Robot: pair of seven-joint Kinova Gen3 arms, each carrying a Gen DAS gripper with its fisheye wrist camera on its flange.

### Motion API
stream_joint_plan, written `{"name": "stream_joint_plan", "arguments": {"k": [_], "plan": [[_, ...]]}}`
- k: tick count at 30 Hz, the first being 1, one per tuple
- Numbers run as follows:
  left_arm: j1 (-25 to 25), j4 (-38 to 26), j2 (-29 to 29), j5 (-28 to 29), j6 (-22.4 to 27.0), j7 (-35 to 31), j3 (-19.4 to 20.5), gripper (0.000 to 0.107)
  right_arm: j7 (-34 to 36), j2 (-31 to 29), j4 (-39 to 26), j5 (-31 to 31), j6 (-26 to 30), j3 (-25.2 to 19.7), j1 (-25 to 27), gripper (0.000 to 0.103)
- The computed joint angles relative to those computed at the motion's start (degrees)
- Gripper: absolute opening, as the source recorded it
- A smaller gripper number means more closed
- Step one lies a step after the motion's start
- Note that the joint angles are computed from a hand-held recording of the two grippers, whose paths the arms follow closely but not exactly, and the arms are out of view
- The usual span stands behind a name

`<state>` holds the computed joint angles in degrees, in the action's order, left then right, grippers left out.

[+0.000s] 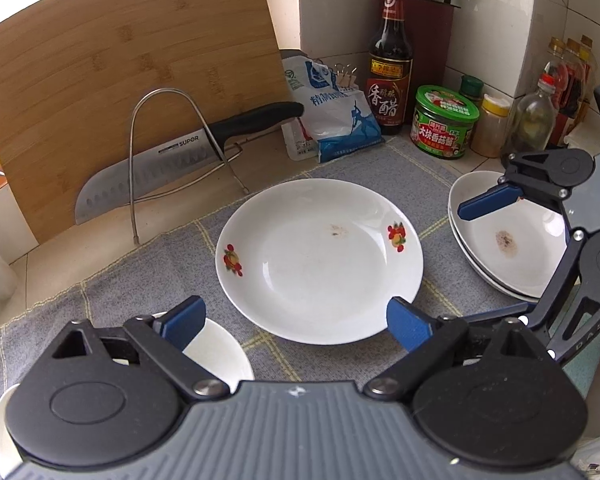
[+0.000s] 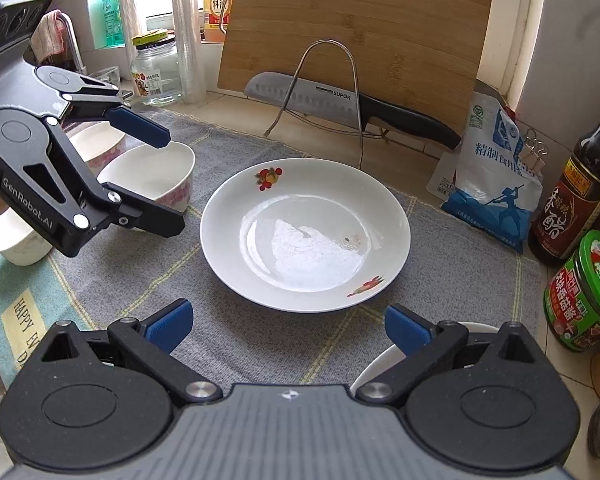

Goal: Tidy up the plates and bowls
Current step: 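Move the left tool to the rim of the single floral plate, then close the left gripper on the floral plate rim and lift it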

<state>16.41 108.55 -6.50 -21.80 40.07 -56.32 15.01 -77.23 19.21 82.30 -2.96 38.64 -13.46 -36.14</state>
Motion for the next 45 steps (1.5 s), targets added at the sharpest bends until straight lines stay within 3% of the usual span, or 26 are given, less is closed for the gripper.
{"name": "stream_joint_plan", "arguments": {"k": [6, 17, 31, 45], "plan": [[-0.5, -3.5, 4.5, 4.1, -1.1, -5.7, -3.2, 0.096, 3.4, 4.2, -4.8, 2.4, 3.9, 1.0, -0.5, 0.103], [-3.4, -8.8, 12.2, 15.7, -1.1, -17.8, -7.8, 0.095, 10.2, 11.4, -13.6, 0.4, 10.8, 0.7, 0.4, 0.103], [-10.9, -13.7, 18.2, 33.4, 4.0, -37.2, -8.5, 0.087, 15.3, 17.6, -23.3, -3.1, 19.1, 1.0, 0.9, 0.103], [-13.9, -16.4, 21.0, 39.8, 8.1, -44.5, -8.5, 0.087, 18.9, 17.9, -23.0, -5.2, 18.0, 0.9, 1.4, 0.103]]}}
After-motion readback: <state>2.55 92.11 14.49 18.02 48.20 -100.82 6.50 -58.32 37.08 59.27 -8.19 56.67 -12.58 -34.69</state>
